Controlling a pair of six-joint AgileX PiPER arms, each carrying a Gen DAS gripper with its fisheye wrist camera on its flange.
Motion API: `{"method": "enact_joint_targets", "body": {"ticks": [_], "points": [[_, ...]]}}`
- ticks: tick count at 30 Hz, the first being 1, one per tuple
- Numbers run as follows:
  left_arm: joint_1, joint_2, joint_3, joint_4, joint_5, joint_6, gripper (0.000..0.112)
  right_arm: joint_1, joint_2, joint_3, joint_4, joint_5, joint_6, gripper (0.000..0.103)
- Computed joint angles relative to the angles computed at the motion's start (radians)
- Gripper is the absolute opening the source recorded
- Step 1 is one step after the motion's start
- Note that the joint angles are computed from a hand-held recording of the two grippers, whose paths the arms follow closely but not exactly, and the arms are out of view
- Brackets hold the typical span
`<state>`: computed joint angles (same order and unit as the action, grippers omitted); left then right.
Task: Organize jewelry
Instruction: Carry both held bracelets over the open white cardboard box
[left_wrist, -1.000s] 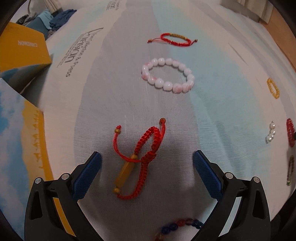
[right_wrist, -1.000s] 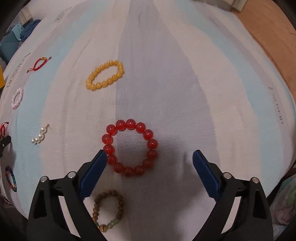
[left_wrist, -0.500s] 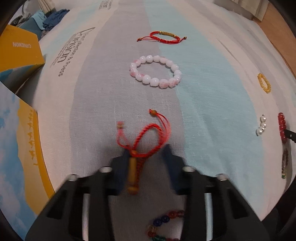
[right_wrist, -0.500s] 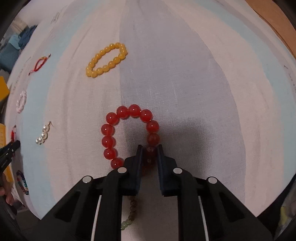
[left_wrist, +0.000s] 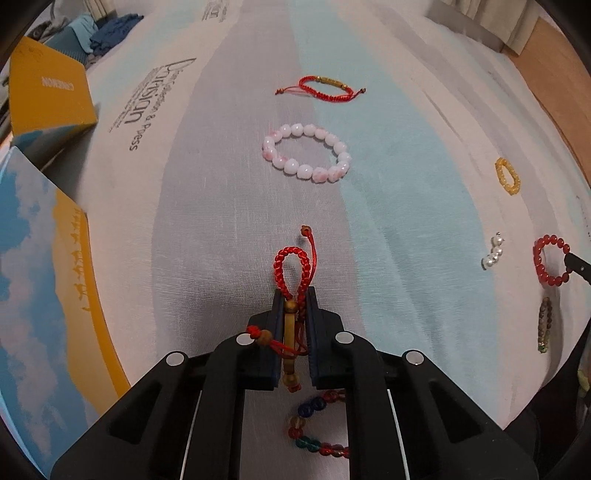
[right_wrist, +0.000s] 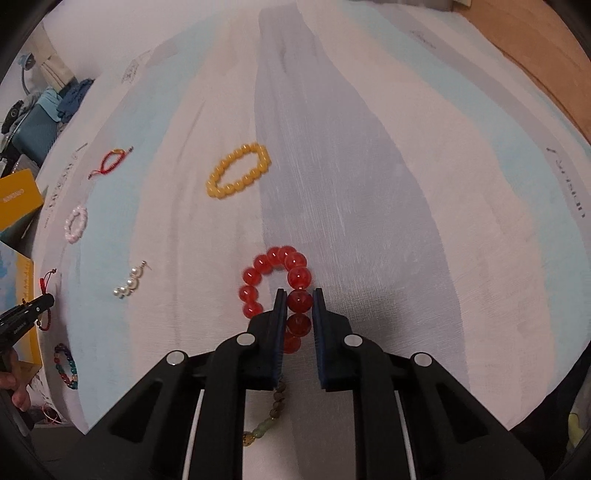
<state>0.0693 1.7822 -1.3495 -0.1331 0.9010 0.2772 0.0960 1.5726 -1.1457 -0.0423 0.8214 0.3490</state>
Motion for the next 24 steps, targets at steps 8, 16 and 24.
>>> {"method": "enact_joint_targets", "body": {"ticks": [8, 16, 24], "points": [[-0.020, -0.043, -0.021, 0.022, 0.019, -0.019, 0.010, 0.009, -0.058, -0.050, 0.002, 0.051, -0.015, 0.013], [0.004, -0.125, -0.049, 0.008, 0.084, 0.000, 0.010, 0.093, -0.091, -0.125, -0.056, 0.113, 0.056, 0.013], [0.109, -0.208, -0.120, -0.046, 0.187, 0.065, 0.010, 0.245, -0.074, -0.261, -0.118, 0.185, 0.155, 0.013]]}}
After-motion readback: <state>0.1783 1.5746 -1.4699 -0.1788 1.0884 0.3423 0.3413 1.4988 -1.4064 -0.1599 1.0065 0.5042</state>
